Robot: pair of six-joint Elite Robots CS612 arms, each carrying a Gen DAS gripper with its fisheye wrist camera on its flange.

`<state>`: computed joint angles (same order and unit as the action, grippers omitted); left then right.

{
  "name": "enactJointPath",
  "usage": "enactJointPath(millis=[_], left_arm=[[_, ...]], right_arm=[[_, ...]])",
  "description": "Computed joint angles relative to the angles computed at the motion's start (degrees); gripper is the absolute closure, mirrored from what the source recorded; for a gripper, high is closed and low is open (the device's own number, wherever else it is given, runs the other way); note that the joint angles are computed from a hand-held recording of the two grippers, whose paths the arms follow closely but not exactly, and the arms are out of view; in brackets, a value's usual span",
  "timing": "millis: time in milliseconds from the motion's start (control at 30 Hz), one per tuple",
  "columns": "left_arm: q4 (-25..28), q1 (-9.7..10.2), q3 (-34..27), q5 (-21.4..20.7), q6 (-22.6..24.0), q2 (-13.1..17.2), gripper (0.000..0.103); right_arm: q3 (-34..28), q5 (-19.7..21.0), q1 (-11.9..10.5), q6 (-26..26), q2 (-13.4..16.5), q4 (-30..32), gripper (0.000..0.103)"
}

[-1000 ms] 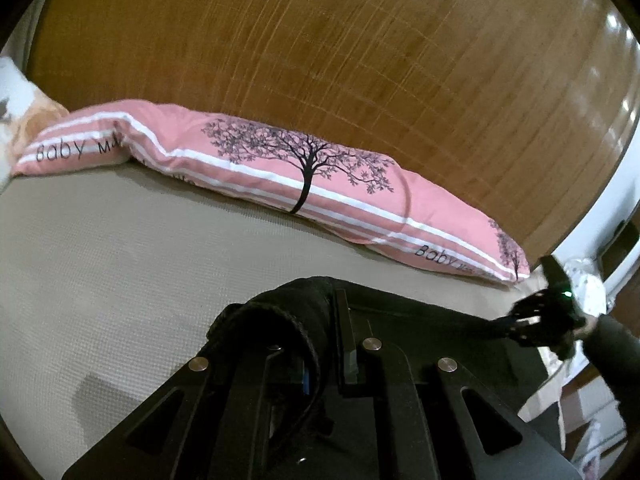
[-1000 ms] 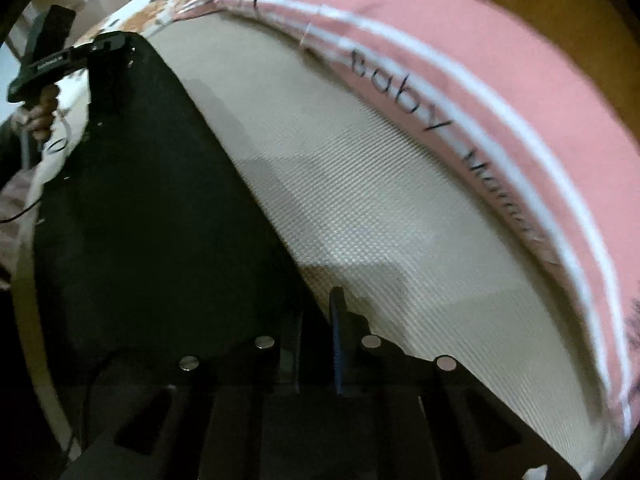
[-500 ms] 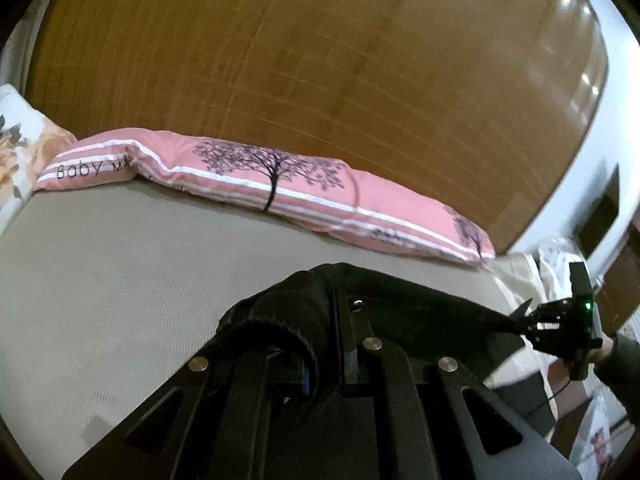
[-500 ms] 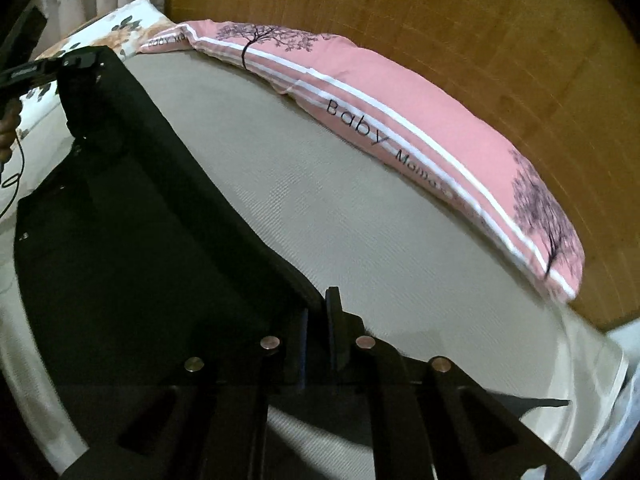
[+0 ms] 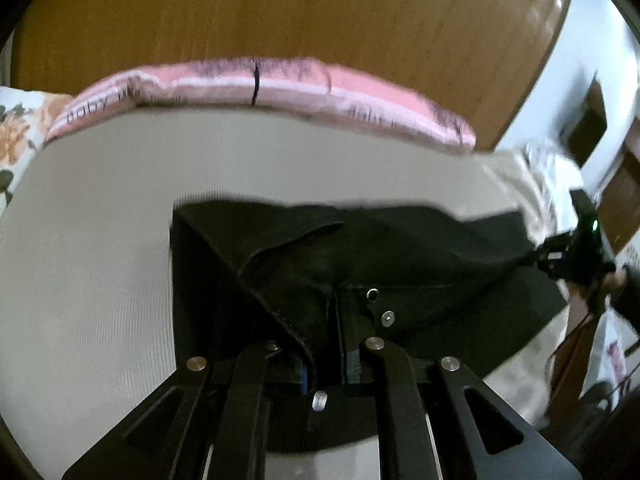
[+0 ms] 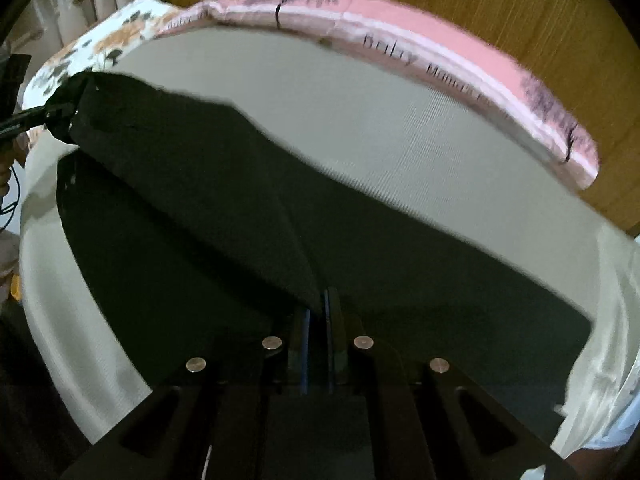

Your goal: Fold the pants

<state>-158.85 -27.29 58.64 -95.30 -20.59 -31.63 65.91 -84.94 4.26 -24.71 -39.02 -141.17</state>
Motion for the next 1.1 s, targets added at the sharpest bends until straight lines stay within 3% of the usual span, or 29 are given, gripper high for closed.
enactJointPath(millis=[200,467,633,767,800,1000,1100], left_arm=[[2.6,-0.76,3.7,1.1,1.7,-1.3,0.084],[5.5,-0.67,6.4,2.9,-3.4,-4.0,0.049],[4.7,-0.41,8.9,1.0,-11.2,-5.7,0.047],[-1.0,0.34,11.5,-5.0,-21.6,-6.2,0.047],[-3.0,0.48,11.9,-7.2,-24.4,-6.1,0.047],[-7.9,0.17,10.1,-11.2,-30.2,-3.9,0.047],[-11.0,0.33,8.9,-10.8,-36.9,-2.4,0.047]], right_arm=[[2.0,-3.8,0.9,-1.1,0.7,-0.7,0.098],[2.5,-5.9,1.6,1.8,1.0,-3.6,0.093],[4.9,-6.5,1.4,3.5,0.0,-7.2,0.087],[6.2,-6.2,1.0,5.7,-0.7,-9.5,0.077],[6.4,-5.9,0.9,6.1,-0.8,-9.7,0.077],[7.7,-6.1,0.6,9.9,-1.3,-11.4,0.066],[8.6,-5.9,0.4,11.9,-1.6,-12.6,0.062]])
